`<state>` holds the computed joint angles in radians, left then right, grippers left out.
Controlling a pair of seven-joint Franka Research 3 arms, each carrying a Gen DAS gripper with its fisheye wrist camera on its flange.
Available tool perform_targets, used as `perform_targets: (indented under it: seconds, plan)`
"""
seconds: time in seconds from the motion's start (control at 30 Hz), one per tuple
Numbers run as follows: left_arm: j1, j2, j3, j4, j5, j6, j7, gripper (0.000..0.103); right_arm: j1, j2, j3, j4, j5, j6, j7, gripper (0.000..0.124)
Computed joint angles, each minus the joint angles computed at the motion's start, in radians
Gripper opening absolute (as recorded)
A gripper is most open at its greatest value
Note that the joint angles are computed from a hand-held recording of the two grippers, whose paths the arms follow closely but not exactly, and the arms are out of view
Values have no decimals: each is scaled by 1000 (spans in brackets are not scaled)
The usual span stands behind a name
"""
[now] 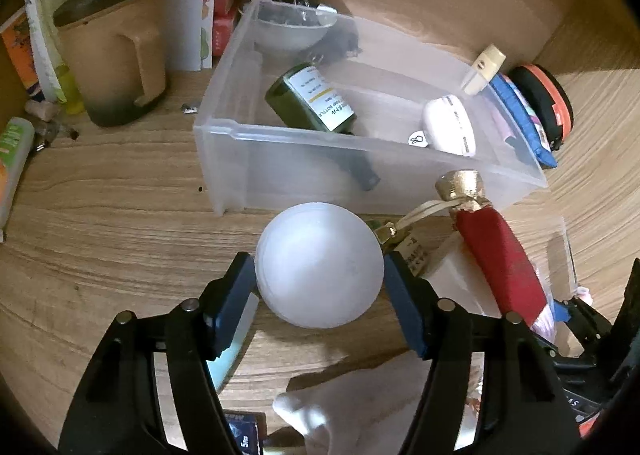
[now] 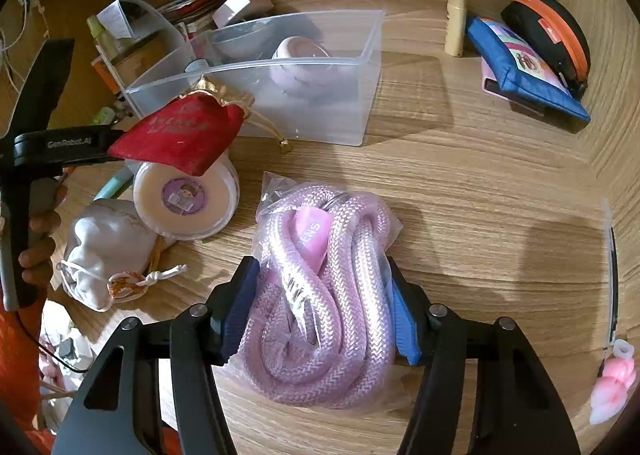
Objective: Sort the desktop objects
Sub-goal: 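Grasp the bagged pink rope with the right tool while the left tool grasps the white lid, then carry the pink rope and white lid into the clear box and release both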
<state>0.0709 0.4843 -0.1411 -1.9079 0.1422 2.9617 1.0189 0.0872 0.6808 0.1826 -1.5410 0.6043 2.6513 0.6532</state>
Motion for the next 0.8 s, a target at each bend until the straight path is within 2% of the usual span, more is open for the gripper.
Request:
perform_targets:
  seconds: [0.1, 0.23, 0.3, 0.37, 0.5, 0.6, 0.7, 0.8]
  plan:
    - [-18, 14, 15, 19, 17, -27, -7, 67, -1, 3, 0, 6, 0, -7, 5, 57]
    - [-117, 12, 121, 14, 121, -18, -97, 66, -1, 5, 3, 7, 8, 2, 11, 56]
    - [-136, 6, 146, 5, 158, -7, -137, 66, -6, 4, 7, 11, 14, -1, 11, 54]
    - [-142, -5, 160, -9, 184, 8, -173, 66, -12, 0, 12, 13, 23, 0, 5, 48]
    - [-122, -45, 158, -61, 199, 70, -214, 66, -19, -5, 14, 27, 42, 2, 3, 47]
    - [-142, -88, 193, -103, 231, 117, -262, 66, -23, 2, 14, 49, 49, -7, 10, 46]
    - [-201, -126, 271, -136, 296, 153, -331, 66, -36, 7, 23, 74, 69, -21, 6, 46]
    - [-240, -150, 323, -145, 355, 174, -390, 66, -47, 2, 38, 86, 103, -6, -10, 46]
